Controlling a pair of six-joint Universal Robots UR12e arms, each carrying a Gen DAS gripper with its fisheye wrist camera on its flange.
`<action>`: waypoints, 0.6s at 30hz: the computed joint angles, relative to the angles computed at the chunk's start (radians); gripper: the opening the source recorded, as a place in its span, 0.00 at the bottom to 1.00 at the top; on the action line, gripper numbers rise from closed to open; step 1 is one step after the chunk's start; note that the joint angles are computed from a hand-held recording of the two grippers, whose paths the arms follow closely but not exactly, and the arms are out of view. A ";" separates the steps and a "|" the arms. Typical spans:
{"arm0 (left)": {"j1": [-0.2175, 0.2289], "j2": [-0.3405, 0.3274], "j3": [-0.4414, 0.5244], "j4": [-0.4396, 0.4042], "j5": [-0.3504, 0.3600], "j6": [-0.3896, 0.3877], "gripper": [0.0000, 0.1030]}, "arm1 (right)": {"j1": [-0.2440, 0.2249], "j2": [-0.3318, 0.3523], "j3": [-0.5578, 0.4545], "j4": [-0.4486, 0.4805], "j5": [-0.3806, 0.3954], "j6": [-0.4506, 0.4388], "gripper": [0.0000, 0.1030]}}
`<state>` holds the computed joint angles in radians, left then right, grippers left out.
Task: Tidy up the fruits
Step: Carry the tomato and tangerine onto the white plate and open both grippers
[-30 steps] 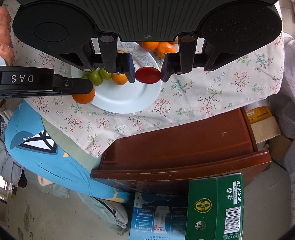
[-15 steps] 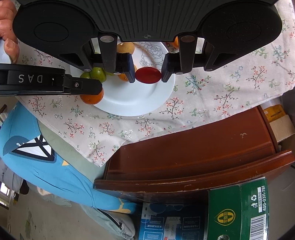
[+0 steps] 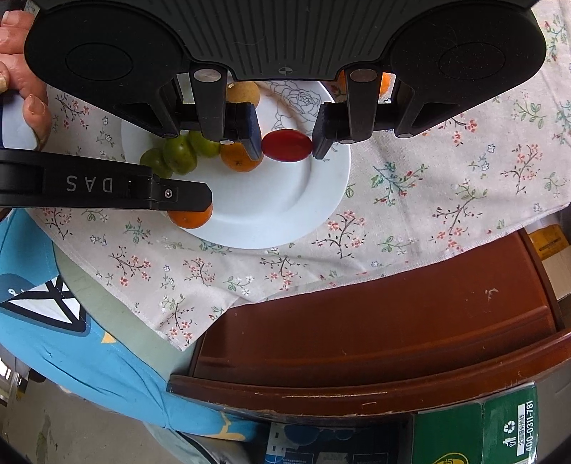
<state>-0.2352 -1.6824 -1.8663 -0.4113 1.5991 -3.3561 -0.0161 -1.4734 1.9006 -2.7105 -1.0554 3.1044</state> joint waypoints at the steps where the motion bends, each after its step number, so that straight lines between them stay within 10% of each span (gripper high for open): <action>1: 0.000 -0.001 0.000 0.000 -0.001 -0.002 0.27 | 0.000 0.002 -0.001 0.003 -0.001 0.000 0.31; 6: -0.003 -0.003 -0.002 0.018 0.002 -0.003 0.30 | 0.002 0.009 0.000 -0.017 -0.014 0.017 0.34; 10: -0.012 0.001 -0.001 0.036 0.046 -0.027 0.61 | 0.001 0.006 0.000 -0.021 -0.007 0.023 0.35; 18: -0.016 0.035 0.005 0.003 0.149 -0.029 0.79 | 0.002 -0.011 0.009 -0.049 -0.003 0.029 0.39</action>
<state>-0.2513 -1.6471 -1.8616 -0.4084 1.7482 -3.3846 -0.0139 -1.4842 1.9099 -2.7597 -1.0589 3.1334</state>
